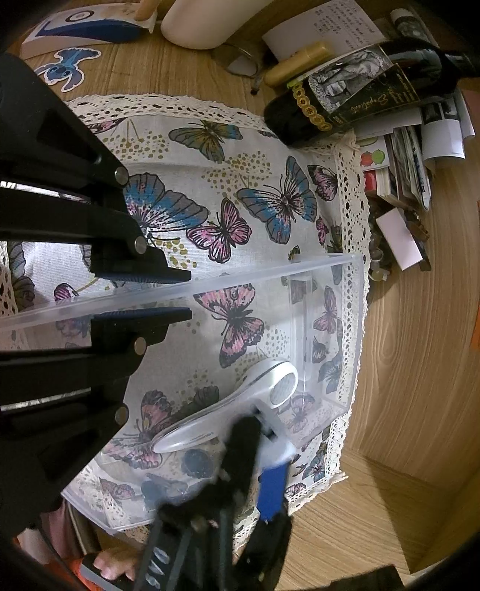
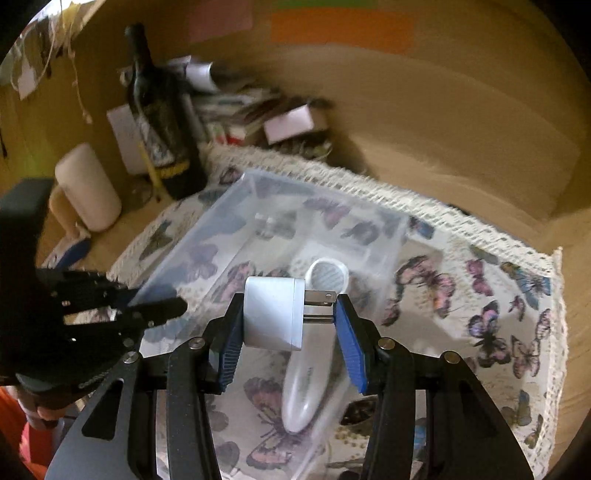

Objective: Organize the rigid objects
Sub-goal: 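Carry the plug adapter into the box and release it beside the device, then grasp the black-and-gold cylinder with the right tool and lift it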

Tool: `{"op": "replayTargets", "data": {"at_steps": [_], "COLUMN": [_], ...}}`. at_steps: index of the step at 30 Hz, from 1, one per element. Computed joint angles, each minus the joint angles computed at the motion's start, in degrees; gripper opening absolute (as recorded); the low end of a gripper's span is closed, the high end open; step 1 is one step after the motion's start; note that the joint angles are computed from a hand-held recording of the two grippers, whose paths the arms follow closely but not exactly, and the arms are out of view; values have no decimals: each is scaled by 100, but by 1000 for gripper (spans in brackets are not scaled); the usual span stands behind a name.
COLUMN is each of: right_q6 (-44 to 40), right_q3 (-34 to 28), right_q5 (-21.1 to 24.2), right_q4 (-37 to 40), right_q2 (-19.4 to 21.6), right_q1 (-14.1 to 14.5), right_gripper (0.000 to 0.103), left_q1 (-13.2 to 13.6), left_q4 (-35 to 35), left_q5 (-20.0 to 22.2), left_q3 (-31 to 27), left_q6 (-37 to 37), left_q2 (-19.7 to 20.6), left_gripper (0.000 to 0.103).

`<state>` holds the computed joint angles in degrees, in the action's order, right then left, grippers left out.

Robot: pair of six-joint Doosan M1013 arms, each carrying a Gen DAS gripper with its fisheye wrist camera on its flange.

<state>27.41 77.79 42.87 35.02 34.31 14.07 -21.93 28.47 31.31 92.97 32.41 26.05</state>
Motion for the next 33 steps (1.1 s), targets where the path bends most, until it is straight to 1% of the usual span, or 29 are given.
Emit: {"op": "replayTargets", "data": {"at_steps": [5,9,17,23,24,26,30,33], "right_q6": [348,420,103,-81,-86,-93,25,389], "right_q3": [-170,-225,17,181,169,221,269,271], "right_q5": [285,413,10,-245,-224,-361,-620,-839], "right_q4": [-491,-625,-402,-50,-138,-23,137,9], "right_q2": [147,195,8,-160,-176,-235,-315,-341], "right_q1": [80,107,123,22,5,-56,-190,-303], "right_gripper": [44,44,44,44,44,45,46,47], "left_q1": [-6,-3,-4,-3,-3,-3,-5,-5], "left_q4": [7,-3,4,7,7,7,15,12], "left_q5": [-3,-11,-3,-5,-5,-7,-7,-10], "left_q3": [-1,-4,-9,-7,-7,-7,-7,-7], "left_q6": [0,7,10,7,7,6,3,2], "left_q2": [2,8,9,8,8,9,9,10], "left_gripper": [13,13,13,13,13,13,13,13]}}
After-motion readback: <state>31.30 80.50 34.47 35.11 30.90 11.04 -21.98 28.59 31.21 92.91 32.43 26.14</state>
